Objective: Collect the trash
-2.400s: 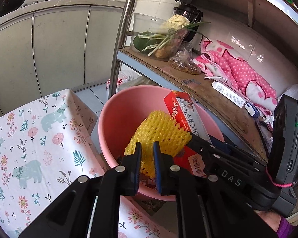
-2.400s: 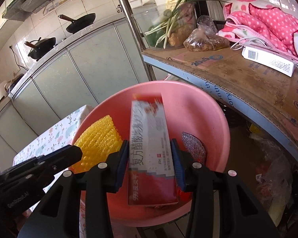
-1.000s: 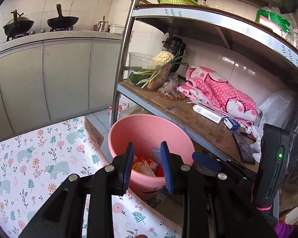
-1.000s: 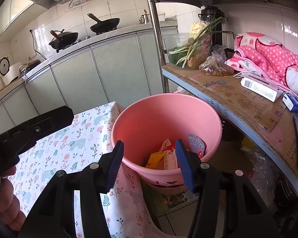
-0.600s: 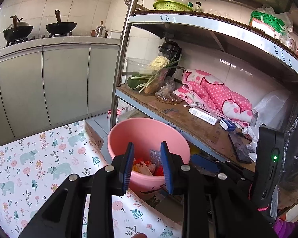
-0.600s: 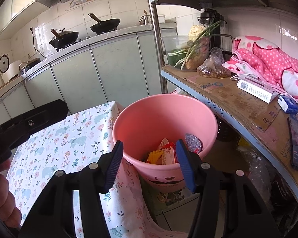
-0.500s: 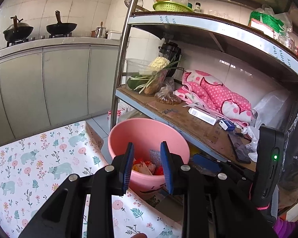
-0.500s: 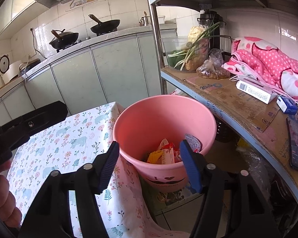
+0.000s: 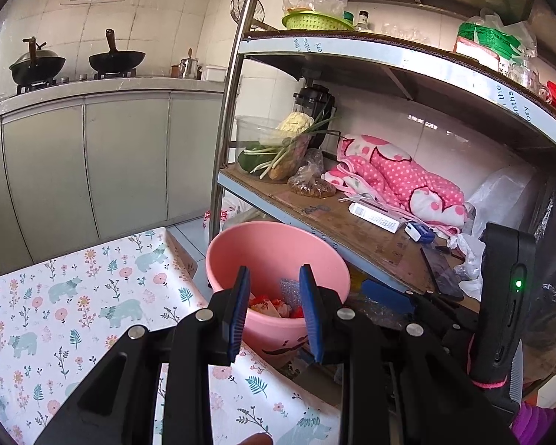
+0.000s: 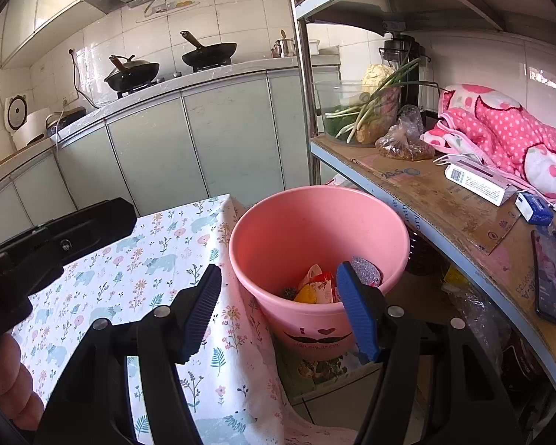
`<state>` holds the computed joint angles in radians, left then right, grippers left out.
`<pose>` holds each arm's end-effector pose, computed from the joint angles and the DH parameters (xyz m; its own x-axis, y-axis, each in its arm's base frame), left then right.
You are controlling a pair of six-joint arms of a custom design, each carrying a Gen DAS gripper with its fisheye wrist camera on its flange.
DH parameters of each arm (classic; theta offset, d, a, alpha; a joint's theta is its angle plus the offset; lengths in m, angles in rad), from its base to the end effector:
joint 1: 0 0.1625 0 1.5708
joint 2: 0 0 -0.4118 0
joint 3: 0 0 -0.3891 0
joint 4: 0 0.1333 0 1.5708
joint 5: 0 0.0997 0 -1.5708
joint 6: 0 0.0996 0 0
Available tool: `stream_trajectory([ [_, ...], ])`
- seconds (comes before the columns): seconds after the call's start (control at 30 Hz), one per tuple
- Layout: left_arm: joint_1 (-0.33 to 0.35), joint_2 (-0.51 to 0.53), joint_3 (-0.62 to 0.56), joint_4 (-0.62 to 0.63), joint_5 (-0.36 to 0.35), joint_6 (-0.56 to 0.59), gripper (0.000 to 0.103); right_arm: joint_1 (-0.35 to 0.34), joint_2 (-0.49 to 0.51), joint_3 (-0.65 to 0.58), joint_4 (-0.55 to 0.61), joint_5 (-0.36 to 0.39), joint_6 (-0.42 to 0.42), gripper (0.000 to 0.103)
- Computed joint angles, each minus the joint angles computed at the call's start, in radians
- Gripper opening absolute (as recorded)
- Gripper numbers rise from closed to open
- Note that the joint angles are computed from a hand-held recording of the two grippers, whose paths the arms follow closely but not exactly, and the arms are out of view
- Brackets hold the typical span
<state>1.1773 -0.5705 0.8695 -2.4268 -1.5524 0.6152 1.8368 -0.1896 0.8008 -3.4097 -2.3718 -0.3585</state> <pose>-0.2033 -0.8421 0.2385 -0.5693 0.7582 -0.3178 0.8009 0.4242 -0.4227 0.2757 -0.7767 0.0874 -0.7642 0.3257 0.5566 -0.3808 0.4687 -0.7971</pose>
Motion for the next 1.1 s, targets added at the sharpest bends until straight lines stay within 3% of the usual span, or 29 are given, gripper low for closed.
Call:
stream_trajectory([
  [0.5,0.000,-0.064,0.116,-0.093,0.009,0.017,0.026,0.013,0.012,0.012,-0.023,-0.026,-0.011,0.066],
  [1.1,0.005,-0.088,0.150,-0.111,0.004,0.018,0.026,0.023,0.026,0.000,-0.020,-0.035,-0.017,0.066],
])
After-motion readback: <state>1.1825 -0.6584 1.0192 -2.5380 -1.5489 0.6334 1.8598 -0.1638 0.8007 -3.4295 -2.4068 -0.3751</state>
